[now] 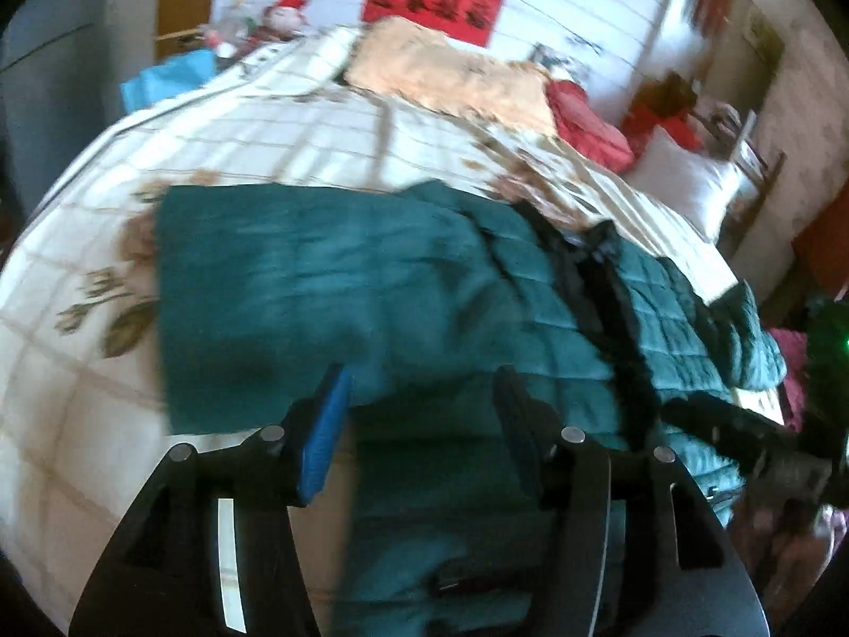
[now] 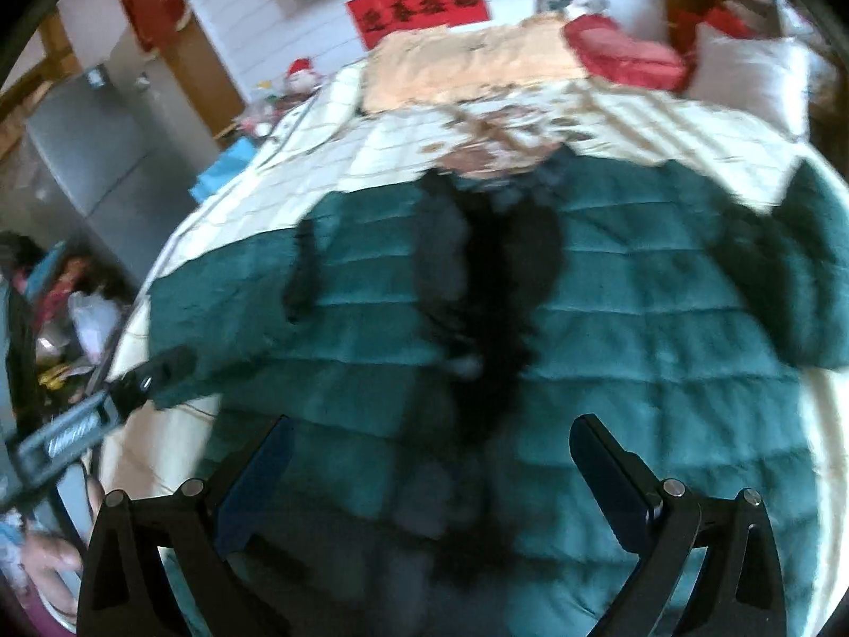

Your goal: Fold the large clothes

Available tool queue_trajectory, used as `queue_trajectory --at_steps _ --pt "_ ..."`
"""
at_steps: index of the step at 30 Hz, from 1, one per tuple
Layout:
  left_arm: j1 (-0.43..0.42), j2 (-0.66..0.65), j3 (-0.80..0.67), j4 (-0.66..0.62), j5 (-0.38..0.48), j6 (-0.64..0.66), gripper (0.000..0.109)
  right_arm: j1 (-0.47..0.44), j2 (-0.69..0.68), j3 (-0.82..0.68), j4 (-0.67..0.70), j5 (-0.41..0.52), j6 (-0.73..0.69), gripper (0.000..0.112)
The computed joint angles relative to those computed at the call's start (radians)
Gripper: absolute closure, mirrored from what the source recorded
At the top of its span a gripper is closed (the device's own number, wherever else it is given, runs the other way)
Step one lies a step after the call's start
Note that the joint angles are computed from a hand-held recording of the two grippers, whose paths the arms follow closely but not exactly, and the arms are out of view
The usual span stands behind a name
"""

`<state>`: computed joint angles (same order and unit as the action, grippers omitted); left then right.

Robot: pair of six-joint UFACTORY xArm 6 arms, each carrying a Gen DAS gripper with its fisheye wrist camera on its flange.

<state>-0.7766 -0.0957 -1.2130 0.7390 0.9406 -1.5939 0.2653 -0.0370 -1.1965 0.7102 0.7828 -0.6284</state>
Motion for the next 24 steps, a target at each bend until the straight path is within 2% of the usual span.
queue_trajectory --at_steps 4,6,11,17,18,19,20,21,22,24 --pt "-0.021 -0.14 0.149 0.054 0.077 -0.127 0.053 0.037 0.116 -0.121 0.067 0.07 0.018 0.009" --pt "-0.017 -0.192 0.213 0.058 0.085 -0.177 0.053 0.06 0.169 -0.178 0.104 0.09 0.005 0.009" --pt "0.03 -0.259 0.316 0.02 0.058 -0.232 0.053 0.12 0.287 -0.318 0.106 0.131 0.017 0.009" --pt "0.075 -0.242 0.324 0.012 0.0 -0.236 0.053 0.174 0.405 -0.456 0.072 0.148 0.083 0.01" --pt "0.077 -0.236 0.321 0.008 -0.002 -0.23 0.053 0.176 0.419 -0.468 0.07 0.152 0.086 0.019" --pt "0.078 -0.231 0.318 0.004 -0.002 -0.224 0.053 0.177 0.432 -0.481 0.077 0.164 0.084 0.04" --pt "0.078 -0.228 0.315 0.001 0.0 -0.221 0.053 0.179 0.446 -0.495 0.096 0.176 0.078 0.055" --pt "0.08 -0.227 0.315 0.003 0.0 -0.222 0.053 0.176 0.449 -0.496 0.109 0.181 0.082 0.078" --pt "0.08 -0.226 0.313 0.005 0.0 -0.224 0.053 0.173 0.449 -0.492 0.127 0.179 0.091 0.087" --pt "0.077 -0.231 0.317 0.014 0.008 -0.237 0.053 0.166 0.433 -0.471 0.162 0.171 0.072 0.096"
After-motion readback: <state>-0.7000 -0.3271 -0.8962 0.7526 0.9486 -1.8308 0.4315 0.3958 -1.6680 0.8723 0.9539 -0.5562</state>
